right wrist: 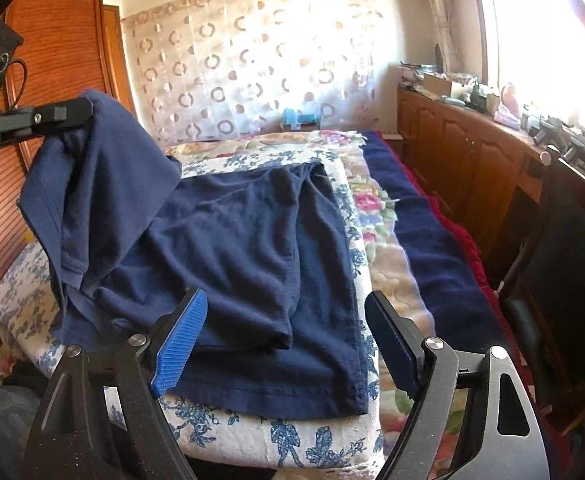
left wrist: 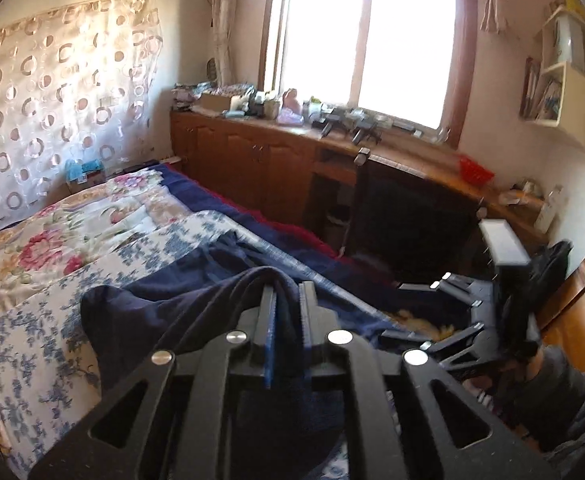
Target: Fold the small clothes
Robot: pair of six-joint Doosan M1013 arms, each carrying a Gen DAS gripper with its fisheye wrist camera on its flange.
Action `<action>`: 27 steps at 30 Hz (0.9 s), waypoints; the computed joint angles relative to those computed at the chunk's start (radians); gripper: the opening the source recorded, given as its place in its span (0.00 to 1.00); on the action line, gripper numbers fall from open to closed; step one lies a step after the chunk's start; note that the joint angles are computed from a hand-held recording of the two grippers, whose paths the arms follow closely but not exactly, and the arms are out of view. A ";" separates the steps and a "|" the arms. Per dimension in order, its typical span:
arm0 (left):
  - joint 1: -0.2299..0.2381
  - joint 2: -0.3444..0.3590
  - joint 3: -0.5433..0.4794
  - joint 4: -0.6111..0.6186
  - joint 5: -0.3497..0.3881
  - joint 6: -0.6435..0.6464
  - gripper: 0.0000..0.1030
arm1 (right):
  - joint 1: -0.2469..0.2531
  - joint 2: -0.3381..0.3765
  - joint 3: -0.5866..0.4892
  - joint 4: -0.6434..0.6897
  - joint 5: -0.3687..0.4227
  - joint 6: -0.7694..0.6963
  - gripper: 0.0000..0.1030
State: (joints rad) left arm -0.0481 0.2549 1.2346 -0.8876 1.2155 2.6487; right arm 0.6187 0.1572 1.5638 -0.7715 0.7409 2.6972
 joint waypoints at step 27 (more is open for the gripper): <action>0.133 -0.005 0.126 0.107 -0.172 -0.091 0.23 | -0.045 0.140 -0.167 0.285 0.012 -0.416 0.53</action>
State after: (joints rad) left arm 0.0850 0.2496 1.3609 -0.7809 1.0436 2.5572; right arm 0.5737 0.2968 1.3966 -0.4870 0.7526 2.2807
